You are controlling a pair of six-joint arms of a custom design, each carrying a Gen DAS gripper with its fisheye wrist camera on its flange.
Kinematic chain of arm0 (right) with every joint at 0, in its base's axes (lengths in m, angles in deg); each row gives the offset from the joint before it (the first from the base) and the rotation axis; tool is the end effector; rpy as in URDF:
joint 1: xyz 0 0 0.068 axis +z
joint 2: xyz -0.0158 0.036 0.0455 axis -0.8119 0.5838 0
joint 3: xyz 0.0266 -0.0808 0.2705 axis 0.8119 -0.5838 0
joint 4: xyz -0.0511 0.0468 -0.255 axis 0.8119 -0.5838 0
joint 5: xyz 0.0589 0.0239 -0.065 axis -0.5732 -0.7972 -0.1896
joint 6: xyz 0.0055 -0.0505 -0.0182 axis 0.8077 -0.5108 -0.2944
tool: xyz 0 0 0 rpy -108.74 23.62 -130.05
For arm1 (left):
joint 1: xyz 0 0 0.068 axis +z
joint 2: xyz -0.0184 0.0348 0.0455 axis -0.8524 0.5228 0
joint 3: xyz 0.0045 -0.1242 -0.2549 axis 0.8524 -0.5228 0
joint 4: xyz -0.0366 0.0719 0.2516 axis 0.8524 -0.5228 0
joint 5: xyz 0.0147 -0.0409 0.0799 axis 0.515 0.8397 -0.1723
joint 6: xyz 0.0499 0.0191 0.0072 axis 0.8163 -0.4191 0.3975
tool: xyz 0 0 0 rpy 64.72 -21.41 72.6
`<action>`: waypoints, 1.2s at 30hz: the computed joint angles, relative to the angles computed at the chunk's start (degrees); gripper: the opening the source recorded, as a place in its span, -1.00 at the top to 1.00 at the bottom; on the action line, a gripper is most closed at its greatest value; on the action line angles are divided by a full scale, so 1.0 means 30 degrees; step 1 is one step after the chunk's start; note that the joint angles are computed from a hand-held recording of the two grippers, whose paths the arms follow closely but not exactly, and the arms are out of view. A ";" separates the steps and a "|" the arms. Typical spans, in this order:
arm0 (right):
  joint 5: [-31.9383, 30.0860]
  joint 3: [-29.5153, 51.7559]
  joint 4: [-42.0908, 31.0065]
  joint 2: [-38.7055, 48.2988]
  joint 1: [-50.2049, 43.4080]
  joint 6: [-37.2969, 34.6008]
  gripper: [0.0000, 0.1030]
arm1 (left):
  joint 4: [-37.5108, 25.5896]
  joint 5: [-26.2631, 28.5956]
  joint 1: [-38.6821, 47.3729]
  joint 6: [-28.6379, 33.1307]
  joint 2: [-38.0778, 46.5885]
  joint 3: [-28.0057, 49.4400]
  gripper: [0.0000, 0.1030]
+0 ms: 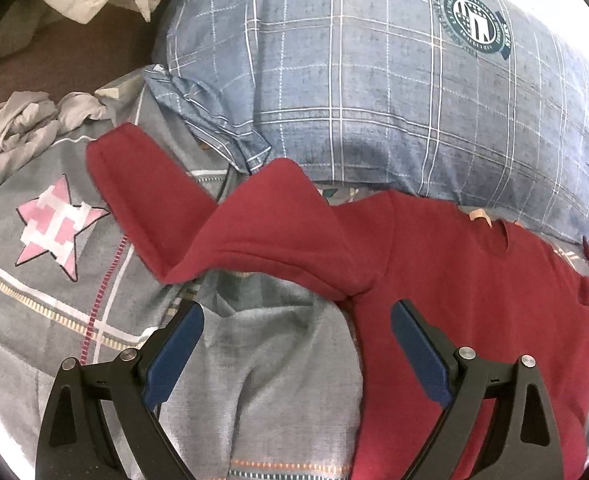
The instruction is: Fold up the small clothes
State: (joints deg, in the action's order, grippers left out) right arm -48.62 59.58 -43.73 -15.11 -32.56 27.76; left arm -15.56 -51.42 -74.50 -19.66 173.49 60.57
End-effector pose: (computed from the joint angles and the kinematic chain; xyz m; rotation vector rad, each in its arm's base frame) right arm 0.2100 0.0682 0.2228 0.5741 2.2474 0.0430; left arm 0.3640 -0.1140 0.1606 0.7480 2.2841 -0.3225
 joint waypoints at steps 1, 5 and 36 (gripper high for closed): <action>-0.0256 0.0133 0.0927 0.1021 -0.0041 -0.0238 -1.00 | -0.0151 -0.0097 -0.0084 -0.0015 0.0178 0.0272 -0.84; 0.0374 0.0568 0.3684 0.4239 0.0012 -0.0603 -0.97 | -0.0527 -0.0415 -0.0468 -0.0187 0.0945 0.1216 -0.84; -0.0246 0.1224 0.8652 1.1082 -0.1062 -0.1443 -1.00 | 0.1000 -0.1717 -0.1883 -0.0805 0.3907 0.2670 -0.84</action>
